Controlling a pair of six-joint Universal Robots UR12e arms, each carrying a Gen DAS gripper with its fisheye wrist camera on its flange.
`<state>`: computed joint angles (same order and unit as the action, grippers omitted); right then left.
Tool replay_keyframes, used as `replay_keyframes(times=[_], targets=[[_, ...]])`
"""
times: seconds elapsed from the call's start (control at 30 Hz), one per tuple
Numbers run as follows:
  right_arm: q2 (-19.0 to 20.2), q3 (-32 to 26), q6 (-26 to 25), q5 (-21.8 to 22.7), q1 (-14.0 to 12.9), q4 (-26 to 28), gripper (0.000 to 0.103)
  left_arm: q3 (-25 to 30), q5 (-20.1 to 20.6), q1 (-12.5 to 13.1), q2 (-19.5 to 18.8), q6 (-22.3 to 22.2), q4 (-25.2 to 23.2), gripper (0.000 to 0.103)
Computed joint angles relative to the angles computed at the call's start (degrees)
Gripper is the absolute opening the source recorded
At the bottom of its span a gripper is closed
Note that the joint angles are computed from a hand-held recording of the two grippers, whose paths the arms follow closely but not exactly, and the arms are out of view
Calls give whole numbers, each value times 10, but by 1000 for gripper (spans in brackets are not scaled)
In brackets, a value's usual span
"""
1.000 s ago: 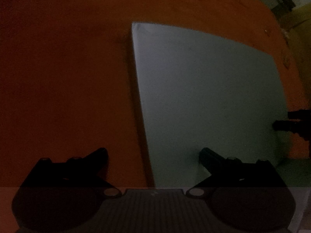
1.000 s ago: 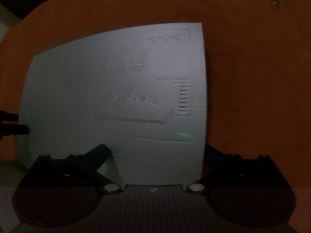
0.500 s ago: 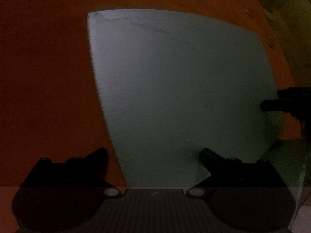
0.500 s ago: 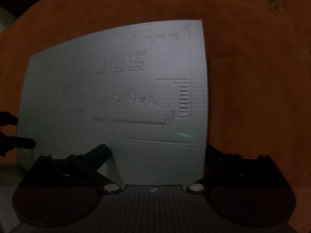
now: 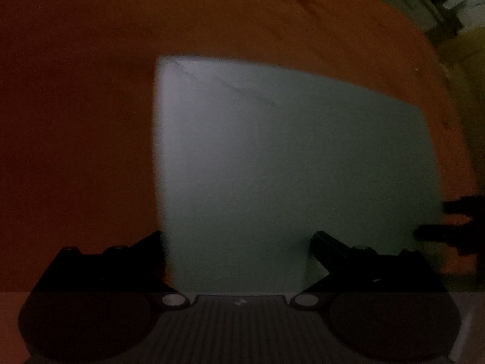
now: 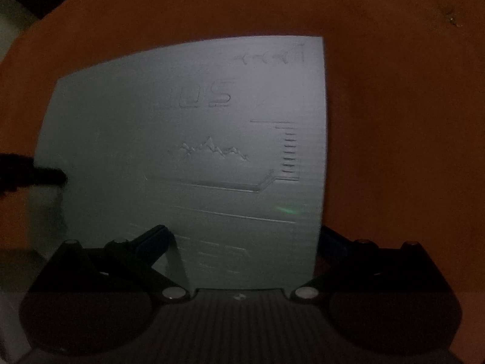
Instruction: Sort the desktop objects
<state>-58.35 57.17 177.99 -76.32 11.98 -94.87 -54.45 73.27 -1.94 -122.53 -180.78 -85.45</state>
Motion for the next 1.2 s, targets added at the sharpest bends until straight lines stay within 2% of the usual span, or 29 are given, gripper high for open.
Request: replay_keyframes(times=[0.07,0.27,0.5,0.6,0.7,0.8,0.87,1.1,1.2], targets=[[3,-9,1,-4,0,8,103,15,5,-2,-6,-1,-12,103],[-5,-4,26,65,-18,-20,103,53,11,-3,-16,-12,-40,103],[-11,-2,34,52,-17,-53,103,79,19,-10,-28,-70,-34,103],[-18,11,43,63,-17,-75,103,76,19,-9,-23,-71,-13,103],[-24,21,56,81,-18,-91,103,46,13,-11,-2,-76,10,103],[-33,29,60,102,-21,-98,103,-2,5,-4,41,-65,25,102],[-39,30,51,114,-25,-97,103,-14,-1,7,56,-54,32,102],[-93,79,50,137,-37,-128,103,-82,-28,15,107,-40,77,102],[-118,108,38,141,-37,-140,103,-119,-30,17,146,-36,89,102]])
